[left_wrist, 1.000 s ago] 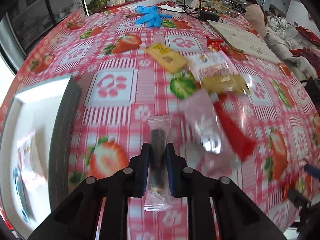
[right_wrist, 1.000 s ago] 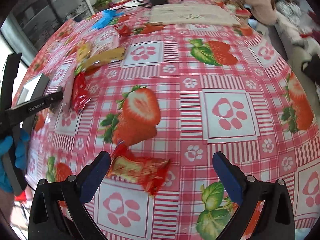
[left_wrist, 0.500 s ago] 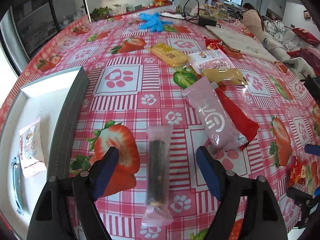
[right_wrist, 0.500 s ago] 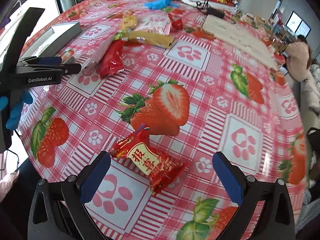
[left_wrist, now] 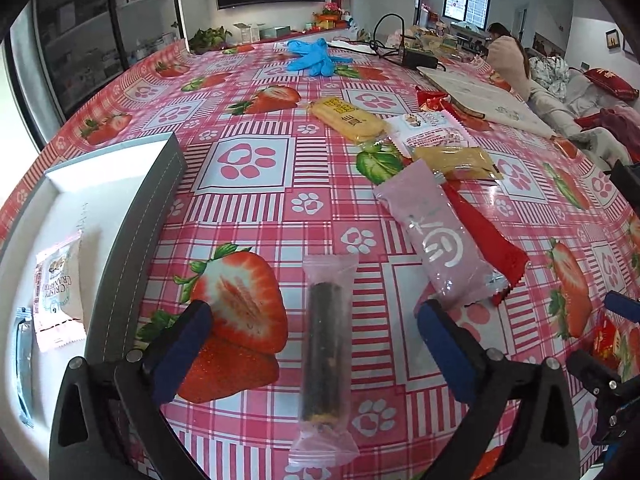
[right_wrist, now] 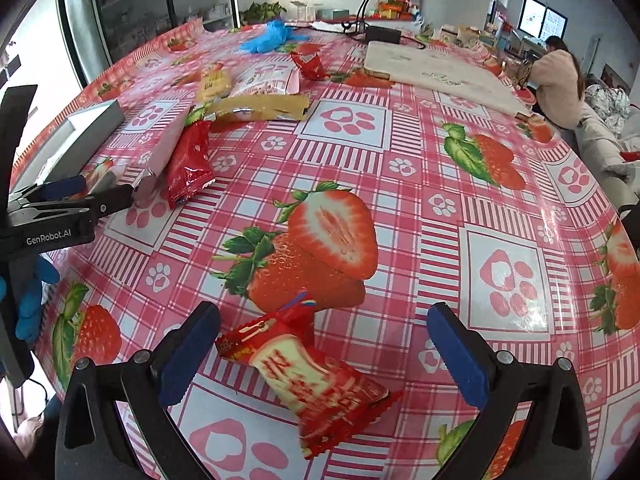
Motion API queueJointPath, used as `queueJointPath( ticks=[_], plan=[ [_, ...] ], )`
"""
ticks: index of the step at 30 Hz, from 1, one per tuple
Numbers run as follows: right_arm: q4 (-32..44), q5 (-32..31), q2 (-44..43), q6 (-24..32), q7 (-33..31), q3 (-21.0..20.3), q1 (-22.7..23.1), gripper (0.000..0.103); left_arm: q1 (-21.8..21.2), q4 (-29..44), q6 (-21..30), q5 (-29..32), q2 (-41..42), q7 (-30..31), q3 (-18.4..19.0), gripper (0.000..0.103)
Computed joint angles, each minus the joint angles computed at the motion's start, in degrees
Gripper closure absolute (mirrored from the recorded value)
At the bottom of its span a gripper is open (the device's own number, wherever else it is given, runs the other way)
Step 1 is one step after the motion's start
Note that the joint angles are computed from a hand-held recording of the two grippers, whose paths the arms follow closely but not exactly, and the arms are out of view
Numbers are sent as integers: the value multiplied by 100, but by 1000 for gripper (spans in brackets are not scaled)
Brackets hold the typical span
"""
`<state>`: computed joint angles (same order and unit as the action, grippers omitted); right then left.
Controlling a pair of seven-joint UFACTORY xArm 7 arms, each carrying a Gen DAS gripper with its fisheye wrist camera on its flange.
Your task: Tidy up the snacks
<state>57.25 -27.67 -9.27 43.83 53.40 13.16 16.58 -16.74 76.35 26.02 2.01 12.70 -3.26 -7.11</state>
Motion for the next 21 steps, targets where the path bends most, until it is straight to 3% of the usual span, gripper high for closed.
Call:
queueJointPath(
  ticks=[21],
  plan=[
    [-145,-306,-66,-187,291,55,-37,0,-13,-25,-49,27,0,-32,5,1]
  ],
)
